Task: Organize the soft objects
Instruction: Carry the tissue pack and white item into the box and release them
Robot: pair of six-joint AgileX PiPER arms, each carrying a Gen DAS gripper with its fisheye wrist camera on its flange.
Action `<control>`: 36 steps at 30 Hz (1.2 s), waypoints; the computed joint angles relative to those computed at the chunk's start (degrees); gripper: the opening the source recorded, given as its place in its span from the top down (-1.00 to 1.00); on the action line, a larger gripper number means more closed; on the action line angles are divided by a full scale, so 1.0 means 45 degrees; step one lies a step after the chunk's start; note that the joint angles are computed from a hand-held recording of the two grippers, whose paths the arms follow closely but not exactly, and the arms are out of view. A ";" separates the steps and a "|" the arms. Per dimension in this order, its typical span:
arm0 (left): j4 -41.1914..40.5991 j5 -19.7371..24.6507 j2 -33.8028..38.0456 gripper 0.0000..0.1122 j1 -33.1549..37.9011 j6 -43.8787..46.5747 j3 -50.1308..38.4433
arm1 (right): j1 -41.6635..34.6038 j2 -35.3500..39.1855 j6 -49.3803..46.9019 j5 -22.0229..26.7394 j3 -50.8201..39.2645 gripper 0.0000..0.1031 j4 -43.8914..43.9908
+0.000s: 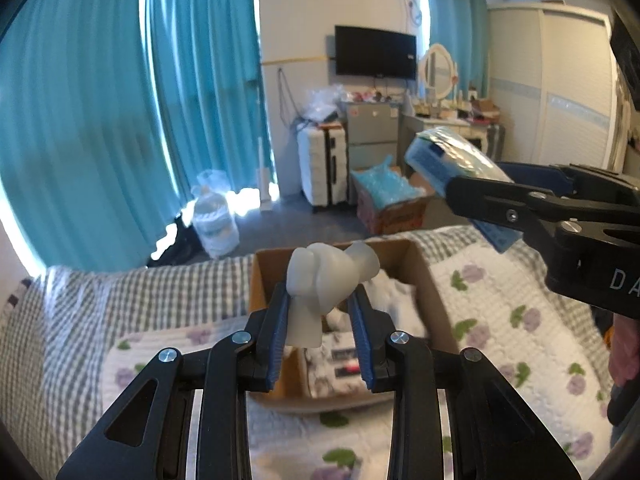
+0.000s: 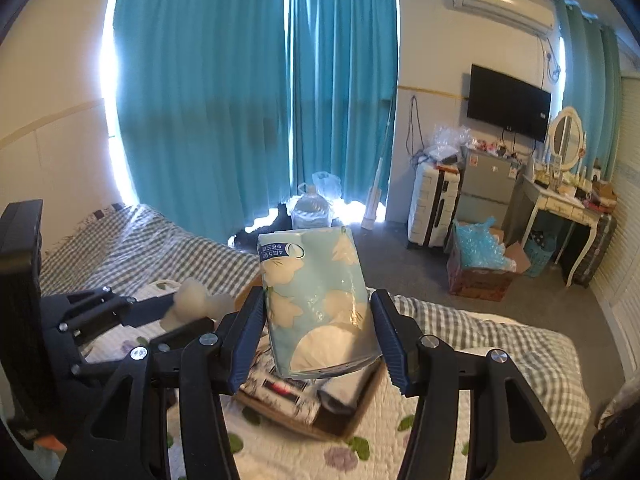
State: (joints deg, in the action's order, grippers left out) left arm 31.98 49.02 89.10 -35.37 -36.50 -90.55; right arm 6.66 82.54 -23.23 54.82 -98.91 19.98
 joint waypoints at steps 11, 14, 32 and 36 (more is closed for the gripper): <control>-0.1803 -0.2268 0.2135 0.45 0.1929 0.1441 0.0396 | -0.0024 0.3285 -0.0446 -0.2028 0.0532 -0.04 0.0219; -0.1962 -0.2440 0.2569 0.35 0.1995 0.1467 0.0252 | -0.0128 0.3996 -0.0823 -0.2253 0.0525 -0.04 0.0641; 0.1691 -0.1313 -0.0059 -0.48 0.0428 -0.1678 0.1374 | -0.0935 0.2020 -0.0241 -0.3255 0.1782 -0.83 0.0845; 0.3036 0.0596 -0.1932 -0.53 -0.0950 -0.2778 0.1496 | -0.1176 0.0113 -0.0024 -0.2023 0.1733 -0.92 0.0154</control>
State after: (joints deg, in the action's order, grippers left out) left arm 45.65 51.70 80.40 -39.65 -49.00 -83.82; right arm 1.37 83.04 -23.34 45.72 -91.11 20.67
